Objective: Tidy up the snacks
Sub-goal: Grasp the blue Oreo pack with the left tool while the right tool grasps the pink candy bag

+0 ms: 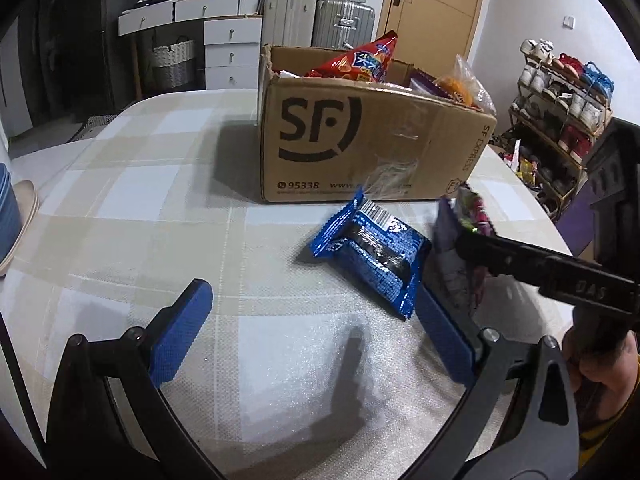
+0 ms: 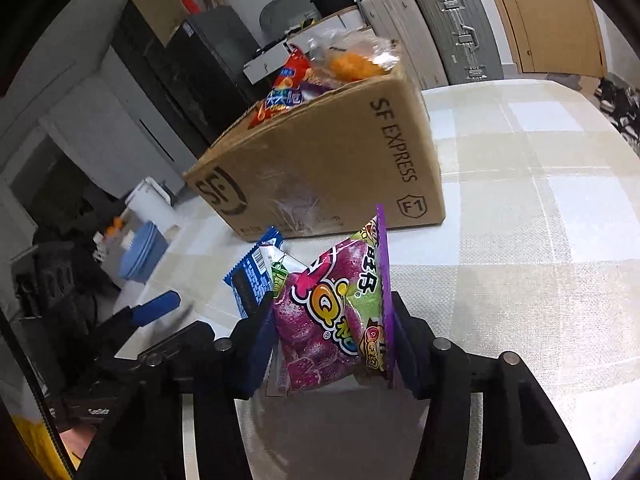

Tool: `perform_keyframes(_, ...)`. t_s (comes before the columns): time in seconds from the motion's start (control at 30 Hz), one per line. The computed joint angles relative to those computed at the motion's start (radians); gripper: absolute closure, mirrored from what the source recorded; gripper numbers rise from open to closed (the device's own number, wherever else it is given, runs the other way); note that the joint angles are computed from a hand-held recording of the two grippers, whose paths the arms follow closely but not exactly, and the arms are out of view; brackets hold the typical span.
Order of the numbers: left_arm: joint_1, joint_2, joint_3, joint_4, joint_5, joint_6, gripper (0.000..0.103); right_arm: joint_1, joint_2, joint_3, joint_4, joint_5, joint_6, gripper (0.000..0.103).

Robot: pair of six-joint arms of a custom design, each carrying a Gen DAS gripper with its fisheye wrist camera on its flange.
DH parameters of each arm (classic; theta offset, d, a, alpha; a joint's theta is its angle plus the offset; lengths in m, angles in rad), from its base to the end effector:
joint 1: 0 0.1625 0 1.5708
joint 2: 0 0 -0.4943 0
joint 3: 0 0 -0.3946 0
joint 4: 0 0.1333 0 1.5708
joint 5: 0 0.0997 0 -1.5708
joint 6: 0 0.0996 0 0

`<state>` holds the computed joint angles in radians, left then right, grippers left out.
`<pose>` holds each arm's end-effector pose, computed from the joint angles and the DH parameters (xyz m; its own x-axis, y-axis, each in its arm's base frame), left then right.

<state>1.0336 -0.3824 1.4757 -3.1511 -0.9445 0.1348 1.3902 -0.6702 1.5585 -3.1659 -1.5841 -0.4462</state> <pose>-0.2272 -0.7560 -0.0282 -0.7681 0.2794 -0.5762 0.5605 0.7283 -0.3941 -0.0097 -0.7878 0.1523 -0.9449 -0.1531 0.2894 -0.3006 0.7560 -0.5815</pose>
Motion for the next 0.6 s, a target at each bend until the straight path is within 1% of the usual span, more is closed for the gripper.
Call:
perform_keyframes(0.07,-0.001,0.005,-0.012,0.014,0.005,-0.007,0.002,0.002,-0.003,0.011,-0.017,0.0,-0.008,0.051)
perform_keyframes(0.17,-0.006,0.018,-0.036,0.026,0.024,-0.006,0.002,-0.006,-0.016,0.037,-0.053,0.034,-0.007,0.052)
perform_keyframes(0.27,-0.008,0.029,-0.067,0.071,0.037,-0.021,0.002,-0.019,-0.027,0.05,-0.056,0.082,0.013,0.052)
perform_keyframes(0.4,-0.01,0.043,-0.103,0.101,0.044,-0.003,0.002,-0.034,-0.04,0.071,-0.076,0.137,0.038,0.052)
perform_keyframes(0.47,-0.012,0.056,-0.129,0.108,0.039,0.039,0.002,-0.042,-0.05,0.081,-0.082,0.172,0.051,0.052)
perform_keyframes(0.53,-0.014,0.066,-0.152,0.11,0.016,0.097,0.002,-0.046,-0.059,0.093,-0.101,0.187,0.054,0.052)
perform_keyframes(0.6,-0.019,0.094,-0.197,0.117,0.017,0.188,0.002,-0.05,-0.069,0.1,-0.11,0.204,0.06,0.052)
